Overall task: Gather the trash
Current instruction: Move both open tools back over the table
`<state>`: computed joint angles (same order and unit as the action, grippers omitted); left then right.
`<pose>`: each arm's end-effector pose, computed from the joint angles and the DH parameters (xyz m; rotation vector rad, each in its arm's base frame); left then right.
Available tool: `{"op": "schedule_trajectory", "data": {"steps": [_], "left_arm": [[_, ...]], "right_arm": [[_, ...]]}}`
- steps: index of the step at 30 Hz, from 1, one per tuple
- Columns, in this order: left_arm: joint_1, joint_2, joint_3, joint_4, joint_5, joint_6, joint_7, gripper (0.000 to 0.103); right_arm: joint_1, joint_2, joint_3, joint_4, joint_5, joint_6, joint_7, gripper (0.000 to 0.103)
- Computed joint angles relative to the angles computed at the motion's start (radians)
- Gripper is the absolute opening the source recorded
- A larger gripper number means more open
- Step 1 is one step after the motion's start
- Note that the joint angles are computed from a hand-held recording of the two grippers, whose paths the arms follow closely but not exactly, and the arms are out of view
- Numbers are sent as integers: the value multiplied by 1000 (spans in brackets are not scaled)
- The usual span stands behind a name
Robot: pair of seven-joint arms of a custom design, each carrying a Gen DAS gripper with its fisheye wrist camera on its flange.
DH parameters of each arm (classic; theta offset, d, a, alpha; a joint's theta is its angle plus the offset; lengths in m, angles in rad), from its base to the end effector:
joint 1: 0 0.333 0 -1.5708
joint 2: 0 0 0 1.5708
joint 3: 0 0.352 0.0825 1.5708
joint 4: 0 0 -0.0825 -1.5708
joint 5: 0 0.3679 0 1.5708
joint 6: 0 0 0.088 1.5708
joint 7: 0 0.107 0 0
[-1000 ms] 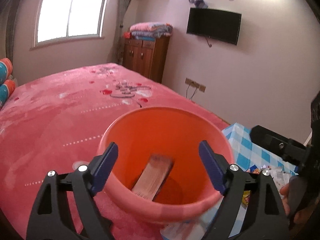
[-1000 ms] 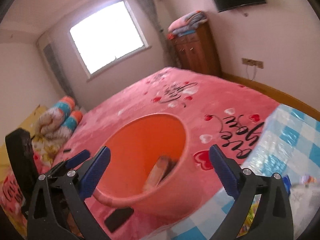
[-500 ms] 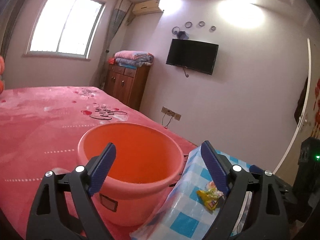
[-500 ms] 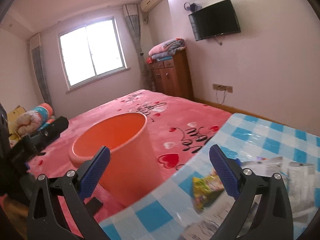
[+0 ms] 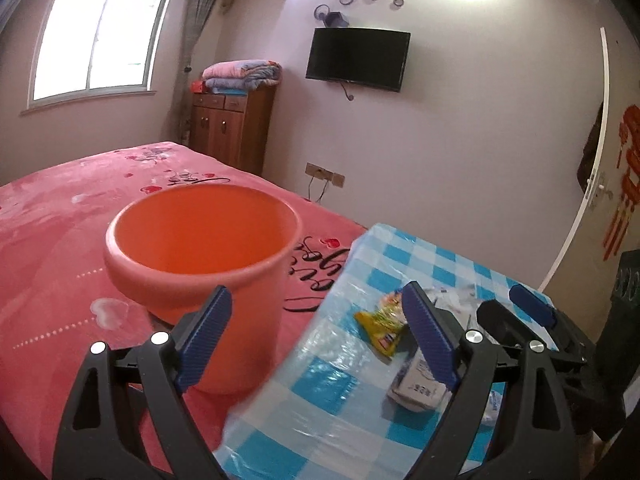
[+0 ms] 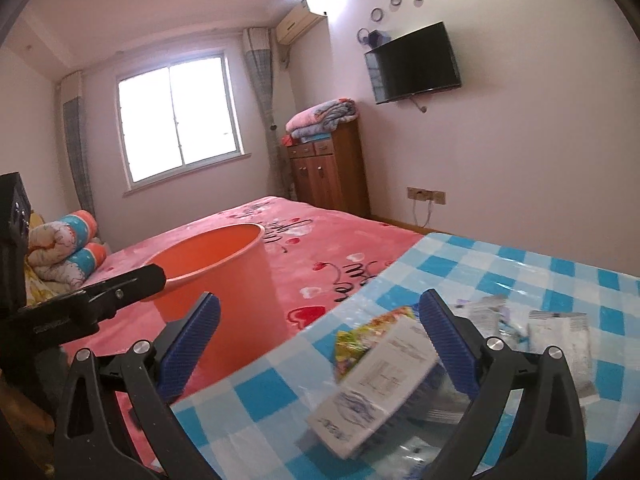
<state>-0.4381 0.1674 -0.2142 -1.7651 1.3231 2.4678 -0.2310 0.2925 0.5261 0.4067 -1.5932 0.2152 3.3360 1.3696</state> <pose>0.5153 -0.3832 0.5671 -1.7610 1.3210 -1.0435 0.6185 0.3884 0.5356 -1.6362 1.0091 -0.4680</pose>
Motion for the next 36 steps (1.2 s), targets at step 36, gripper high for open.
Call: {"op": "schedule_trajectory", "data": {"steps": [36], "left_arm": [[-195,346,85,415,-355,-33,467,87]], "right_arm": [[-78,-96,-177,-197,23,8,195,98]]}}
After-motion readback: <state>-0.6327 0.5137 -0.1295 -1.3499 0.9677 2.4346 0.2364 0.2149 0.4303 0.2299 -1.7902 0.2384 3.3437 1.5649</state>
